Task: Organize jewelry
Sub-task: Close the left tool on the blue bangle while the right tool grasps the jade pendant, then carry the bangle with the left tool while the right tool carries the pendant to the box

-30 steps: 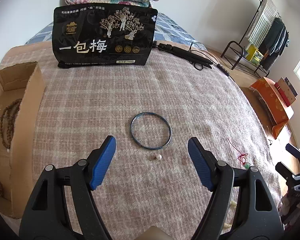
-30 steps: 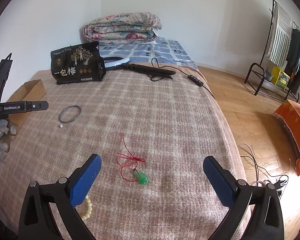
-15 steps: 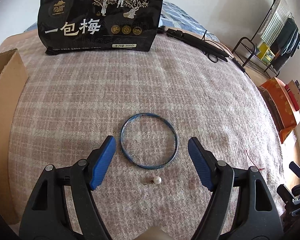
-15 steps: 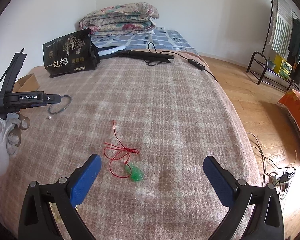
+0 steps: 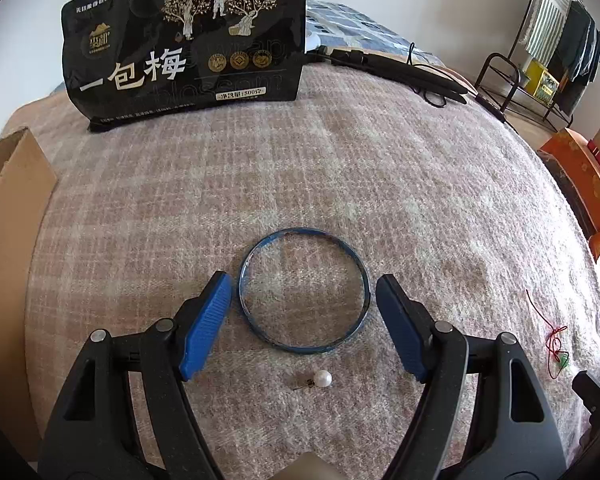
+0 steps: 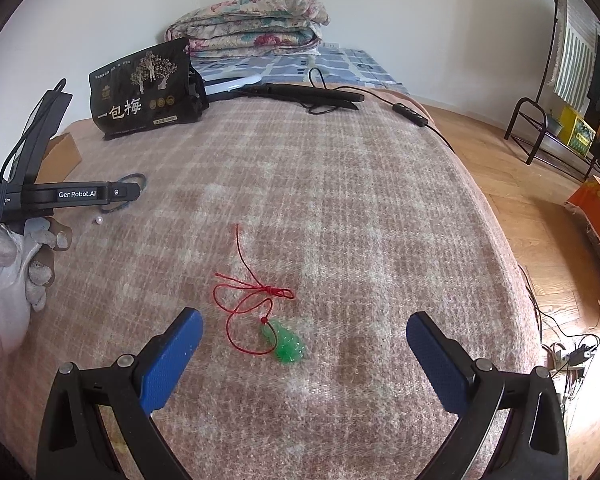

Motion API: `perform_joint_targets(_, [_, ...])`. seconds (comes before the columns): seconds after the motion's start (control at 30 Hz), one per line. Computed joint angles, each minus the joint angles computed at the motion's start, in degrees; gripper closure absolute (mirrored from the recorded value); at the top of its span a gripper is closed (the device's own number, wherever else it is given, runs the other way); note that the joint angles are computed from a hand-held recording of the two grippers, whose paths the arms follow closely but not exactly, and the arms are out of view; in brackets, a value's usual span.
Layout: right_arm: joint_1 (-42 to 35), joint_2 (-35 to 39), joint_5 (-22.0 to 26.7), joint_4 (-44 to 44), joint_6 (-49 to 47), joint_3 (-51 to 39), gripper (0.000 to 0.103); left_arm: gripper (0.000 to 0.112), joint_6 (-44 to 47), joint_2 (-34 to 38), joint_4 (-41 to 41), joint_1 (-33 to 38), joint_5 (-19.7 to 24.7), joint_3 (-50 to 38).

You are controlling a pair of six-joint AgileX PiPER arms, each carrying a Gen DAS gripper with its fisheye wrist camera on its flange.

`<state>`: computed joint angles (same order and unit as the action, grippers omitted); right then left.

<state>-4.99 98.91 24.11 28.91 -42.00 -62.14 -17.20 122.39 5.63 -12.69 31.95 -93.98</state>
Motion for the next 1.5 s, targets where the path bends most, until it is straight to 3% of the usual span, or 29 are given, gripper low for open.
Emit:
perform_joint_targets(0.17, [0.4,0.2,-0.2,0.2,-0.4,0.4,0.0,0.035,-1.9,0.6,3.3,-0.6,0.1,-0.1])
perform_joint_targets(0.3, [0.5,0.4,-0.3,-0.3,-0.1,0.4,0.0,0.028,-2.2,1.9,5.4,-1.3,1.1,-1.6])
perform_joint_targets(0.63, [0.8,2.1,1.5,-0.6,-0.1,-1.3,0.003,0.032,-3.0,1.9,5.3,-0.7,0.5,-1.1])
perform_joint_targets(0.67, [0.8,2.7,2.5,-0.3,-0.4,-1.9,0.007,0.038,-3.4,1.5,5.6,-0.7,0.3,-0.6])
perform_joint_targets(0.93, [1.1,5.5,5.4,-2.8,3.1,-4.1,0.045,0.039,-2.6,0.2,4.4,-0.3,-0.8,1.2])
perform_joint_targets(1.0, [1.6,5.3,5.5,-4.4,4.2,-4.1,0.064,0.039,-2.2,-0.1,3.9,-0.1,-1.0,1.5])
perform_joint_targets(1.1, [1.9,4.9,5.4,-5.9,5.1,-4.0,0.081,0.039,-1.6,-0.4,3.1,0.0,-1.1,1.7])
perform_joint_targets(1.17, [1.3,4.8,6.0,-4.4,3.9,-4.1,0.087,0.039,-1.5,-0.7,2.9,0.1,-1.2,2.0])
perform_joint_targets(1.5, [0.5,1.5,5.4,-2.2,2.3,-2.6,0.088,0.039,0.0,-4.5,1.2,0.8,-3.1,4.8])
